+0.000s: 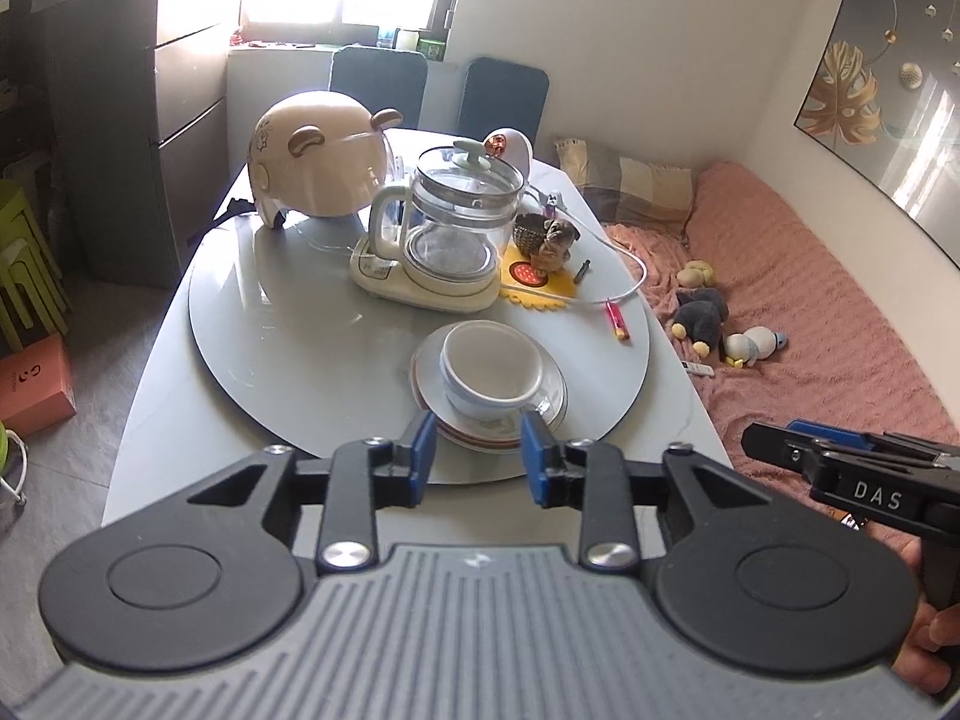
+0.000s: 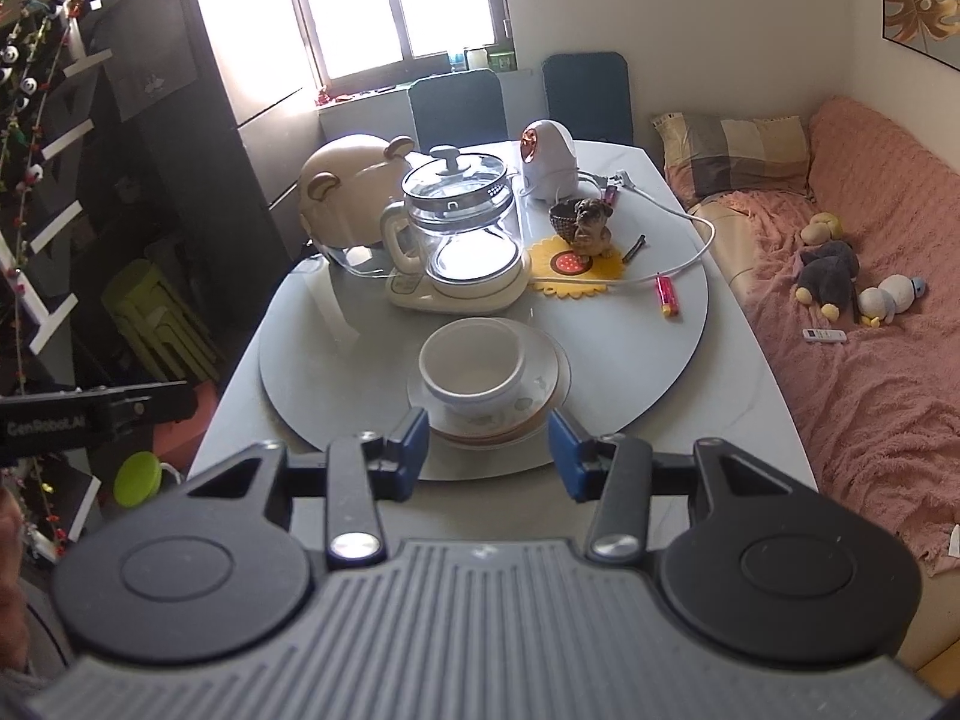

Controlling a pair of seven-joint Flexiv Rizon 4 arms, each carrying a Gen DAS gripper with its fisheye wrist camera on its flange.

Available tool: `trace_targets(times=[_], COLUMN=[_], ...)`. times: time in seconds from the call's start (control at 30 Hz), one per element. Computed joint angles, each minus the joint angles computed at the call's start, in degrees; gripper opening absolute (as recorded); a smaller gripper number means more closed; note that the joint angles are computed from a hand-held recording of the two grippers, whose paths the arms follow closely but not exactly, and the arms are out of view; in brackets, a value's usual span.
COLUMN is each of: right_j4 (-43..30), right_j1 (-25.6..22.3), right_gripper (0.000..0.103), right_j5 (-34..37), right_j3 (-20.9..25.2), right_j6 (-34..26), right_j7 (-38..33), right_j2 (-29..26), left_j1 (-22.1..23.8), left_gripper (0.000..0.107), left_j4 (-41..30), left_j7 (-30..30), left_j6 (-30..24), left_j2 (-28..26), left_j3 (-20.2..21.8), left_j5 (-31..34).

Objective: Organize plates and bowls

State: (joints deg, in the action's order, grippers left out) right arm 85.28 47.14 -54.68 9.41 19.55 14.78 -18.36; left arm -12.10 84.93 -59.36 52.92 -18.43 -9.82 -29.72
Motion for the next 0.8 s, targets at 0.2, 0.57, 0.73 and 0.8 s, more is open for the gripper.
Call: trace_targets(times=[0.2,0.57,0.73,0.8], right_j4=[-0.15,-1.02,-1.19,-1.07], right_j1=[0.48,0.44,0.30,0.33], right_gripper=[0.048,0.048,0.048,0.052], right_j5=[0.17,0.59,0.83,0.63], right_j3=[0.07,-0.13,-0.22,-0.30], right_j6=[-1.84,-2.75,-2.55,-2.85], right_j7=[1.13,1.28,0.98,0.78], right_j2=[0.04,-0.46,-0.63,-0.57], left_j1=[-0.18,0.44,0.33,0.02], left_gripper=[0.045,0.061,0.091,0.094], left_j4=[-1.68,-3.36,-4.06,-4.80], left_j7=[-0.42,-0.95,-1.27,-1.51], left_j6=[-0.68,-1.20,-0.39,-0.67], left_j2=[-1.14,-2.40,-2.97,-3.29], left_j3=[0.01,-0.53,-0.71,-0.52], left_j5=[0.67,-0.04,-0.96,0.16])
